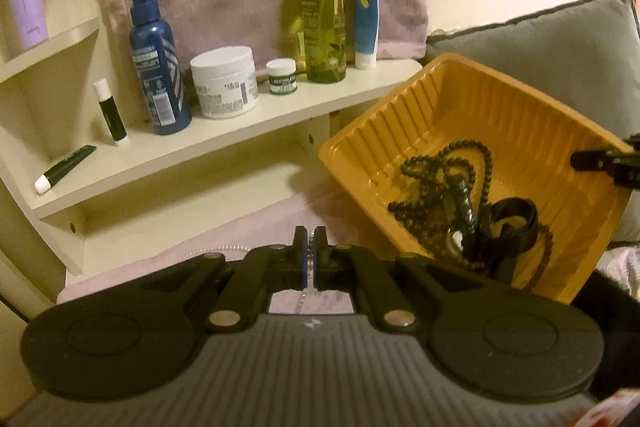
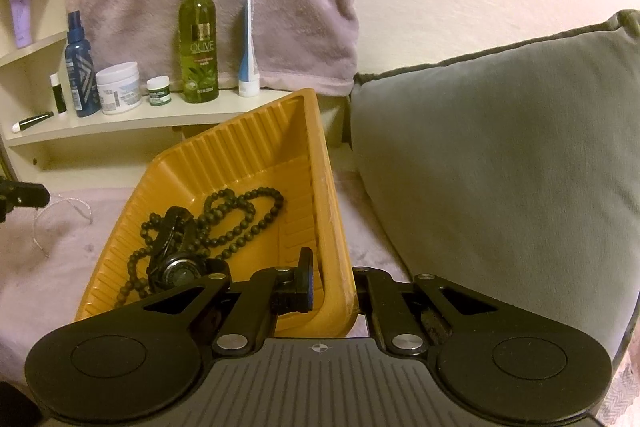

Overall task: Organize jewelry
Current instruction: 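Lift the pearl strand and lower it into the tray, then release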

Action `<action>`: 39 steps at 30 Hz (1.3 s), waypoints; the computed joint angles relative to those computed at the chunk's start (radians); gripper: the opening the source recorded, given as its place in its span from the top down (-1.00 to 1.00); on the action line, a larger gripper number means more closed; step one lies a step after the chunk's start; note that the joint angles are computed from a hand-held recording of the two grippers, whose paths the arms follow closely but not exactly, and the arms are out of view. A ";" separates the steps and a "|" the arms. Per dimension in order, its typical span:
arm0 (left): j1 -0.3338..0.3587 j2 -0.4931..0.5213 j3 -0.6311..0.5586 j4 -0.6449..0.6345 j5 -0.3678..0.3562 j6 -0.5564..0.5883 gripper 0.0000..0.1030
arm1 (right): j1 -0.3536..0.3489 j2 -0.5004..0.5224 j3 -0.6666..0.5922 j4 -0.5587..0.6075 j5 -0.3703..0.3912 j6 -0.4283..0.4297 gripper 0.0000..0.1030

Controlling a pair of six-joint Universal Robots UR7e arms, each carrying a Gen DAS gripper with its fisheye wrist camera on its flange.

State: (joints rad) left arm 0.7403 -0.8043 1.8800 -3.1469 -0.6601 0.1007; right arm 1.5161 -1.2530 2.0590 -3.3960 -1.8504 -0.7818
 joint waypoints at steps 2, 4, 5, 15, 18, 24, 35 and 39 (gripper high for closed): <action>-0.002 -0.005 -0.007 0.004 -0.007 -0.012 0.97 | 0.000 0.000 0.000 0.000 0.000 0.000 0.86; -0.006 -0.011 -0.014 0.004 -0.009 -0.013 0.97 | 0.000 0.001 0.000 -0.001 0.002 -0.002 0.86; -0.008 -0.014 -0.018 0.001 -0.013 -0.012 0.97 | 0.000 0.001 0.000 -0.002 0.001 -0.002 0.86; -0.028 -0.033 -0.086 -0.018 -0.059 0.017 0.97 | 0.003 -0.001 0.000 -0.001 0.006 0.004 0.86; -0.037 -0.026 -0.119 -0.034 -0.075 0.040 0.97 | 0.001 -0.002 0.001 -0.002 0.011 0.004 0.86; -0.061 0.007 -0.201 -0.069 -0.123 0.103 0.97 | 0.001 -0.001 -0.001 -0.001 0.011 0.007 0.86; -0.089 0.110 -0.360 -0.051 -0.255 0.158 0.97 | -0.003 -0.002 -0.005 0.007 0.019 0.016 0.86; -0.083 0.140 -0.391 -0.023 -0.293 0.134 0.97 | -0.006 -0.003 -0.005 0.010 0.020 0.019 0.86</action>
State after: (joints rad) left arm 0.6576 -0.6645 1.4888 -3.1702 -0.9530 0.2351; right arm 1.5099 -1.2556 2.0538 -3.3858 -1.8307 -0.7629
